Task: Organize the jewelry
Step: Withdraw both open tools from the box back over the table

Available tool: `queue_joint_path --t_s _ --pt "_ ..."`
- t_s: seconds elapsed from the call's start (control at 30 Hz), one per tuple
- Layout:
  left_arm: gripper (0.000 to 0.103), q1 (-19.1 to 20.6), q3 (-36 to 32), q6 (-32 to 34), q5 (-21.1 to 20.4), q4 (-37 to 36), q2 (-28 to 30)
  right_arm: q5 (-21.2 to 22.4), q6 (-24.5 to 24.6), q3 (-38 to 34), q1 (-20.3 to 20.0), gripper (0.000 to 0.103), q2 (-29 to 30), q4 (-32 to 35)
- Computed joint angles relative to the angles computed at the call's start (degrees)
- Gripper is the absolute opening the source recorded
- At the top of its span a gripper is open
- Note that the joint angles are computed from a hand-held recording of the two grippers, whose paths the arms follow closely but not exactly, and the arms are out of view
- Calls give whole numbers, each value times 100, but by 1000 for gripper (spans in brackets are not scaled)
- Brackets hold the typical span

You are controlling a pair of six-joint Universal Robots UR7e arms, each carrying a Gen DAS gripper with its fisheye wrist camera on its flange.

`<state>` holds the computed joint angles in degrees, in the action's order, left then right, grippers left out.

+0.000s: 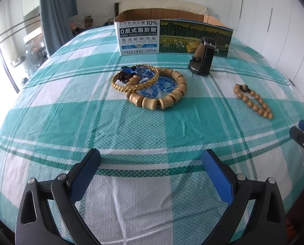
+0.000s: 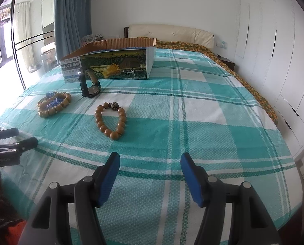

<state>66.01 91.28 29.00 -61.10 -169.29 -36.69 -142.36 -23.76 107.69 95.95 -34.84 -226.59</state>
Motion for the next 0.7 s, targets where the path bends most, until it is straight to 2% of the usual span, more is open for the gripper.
queue_joint_path --t_s 0.2,0.7 --pt "102 0 -11 -12 -3 2 9 43 -12 41 -7 63 -21 -138" --pt "102 11 -46 -24 -26 91 4 56 183 58 -29 63 -26 142"
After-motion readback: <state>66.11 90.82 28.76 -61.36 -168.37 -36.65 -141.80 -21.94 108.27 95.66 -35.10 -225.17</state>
